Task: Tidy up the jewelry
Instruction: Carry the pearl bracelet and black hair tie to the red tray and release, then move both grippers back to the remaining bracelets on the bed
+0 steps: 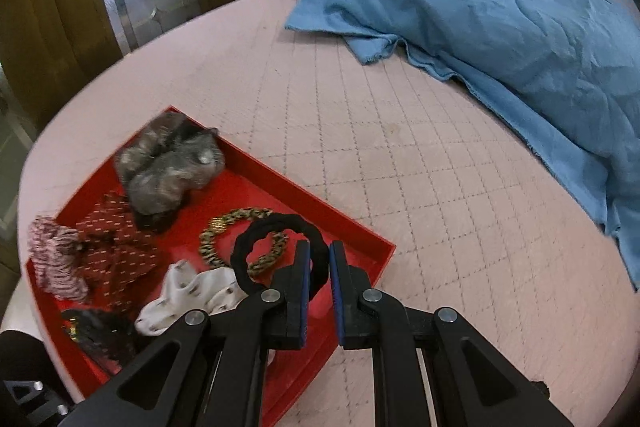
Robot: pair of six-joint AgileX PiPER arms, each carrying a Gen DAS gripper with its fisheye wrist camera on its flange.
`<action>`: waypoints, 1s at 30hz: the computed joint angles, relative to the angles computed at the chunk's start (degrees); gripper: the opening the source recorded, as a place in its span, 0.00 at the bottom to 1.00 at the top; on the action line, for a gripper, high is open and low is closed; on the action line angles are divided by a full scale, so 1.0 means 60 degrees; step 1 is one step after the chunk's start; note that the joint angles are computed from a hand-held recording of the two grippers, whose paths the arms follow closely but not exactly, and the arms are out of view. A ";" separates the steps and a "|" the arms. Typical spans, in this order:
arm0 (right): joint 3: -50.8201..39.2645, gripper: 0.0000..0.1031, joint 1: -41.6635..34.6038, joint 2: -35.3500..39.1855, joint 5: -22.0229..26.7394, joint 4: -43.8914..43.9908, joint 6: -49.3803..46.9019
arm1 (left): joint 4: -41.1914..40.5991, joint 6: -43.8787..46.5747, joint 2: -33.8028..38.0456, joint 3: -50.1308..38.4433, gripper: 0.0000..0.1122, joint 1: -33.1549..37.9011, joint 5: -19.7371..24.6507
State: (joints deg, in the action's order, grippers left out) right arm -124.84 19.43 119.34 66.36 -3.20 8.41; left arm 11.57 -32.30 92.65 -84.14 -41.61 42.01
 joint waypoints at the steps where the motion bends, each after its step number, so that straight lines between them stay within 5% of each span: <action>1: -0.0176 0.11 0.0013 0.0135 0.0115 -0.0074 0.0023 | 0.0110 -0.0109 -0.0053 0.0028 0.37 -0.0060 -0.0038; 6: -0.0259 0.12 0.0141 0.0221 0.0103 -0.0414 0.0134 | 0.0308 -0.0374 -0.0248 0.0212 0.46 -0.0109 -0.0284; 10: 0.0141 0.42 0.0128 -0.0124 -0.0161 -0.0471 0.0297 | 0.0475 -0.0571 -0.0226 0.0201 0.49 -0.0145 -0.0231; 15: 0.1272 0.43 0.0031 -0.1105 -0.0684 -0.0518 0.0438 | 0.1009 -0.1054 -0.0287 0.0268 0.60 -0.0350 -0.0244; 22: 0.3996 0.47 -0.0492 -0.3333 -0.1549 -0.0543 0.0505 | 0.1792 -0.1800 -0.0356 0.0337 0.62 -0.0680 -0.0016; 30: 0.7135 0.47 -0.2680 -0.5919 -0.2036 0.0056 -0.0098 | 0.3646 -0.3379 -0.0386 0.0408 0.62 -0.1504 0.0824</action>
State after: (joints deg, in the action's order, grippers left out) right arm -82.04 3.35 83.82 54.15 -2.86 7.82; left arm 33.44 -52.57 90.33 -81.70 -50.63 46.95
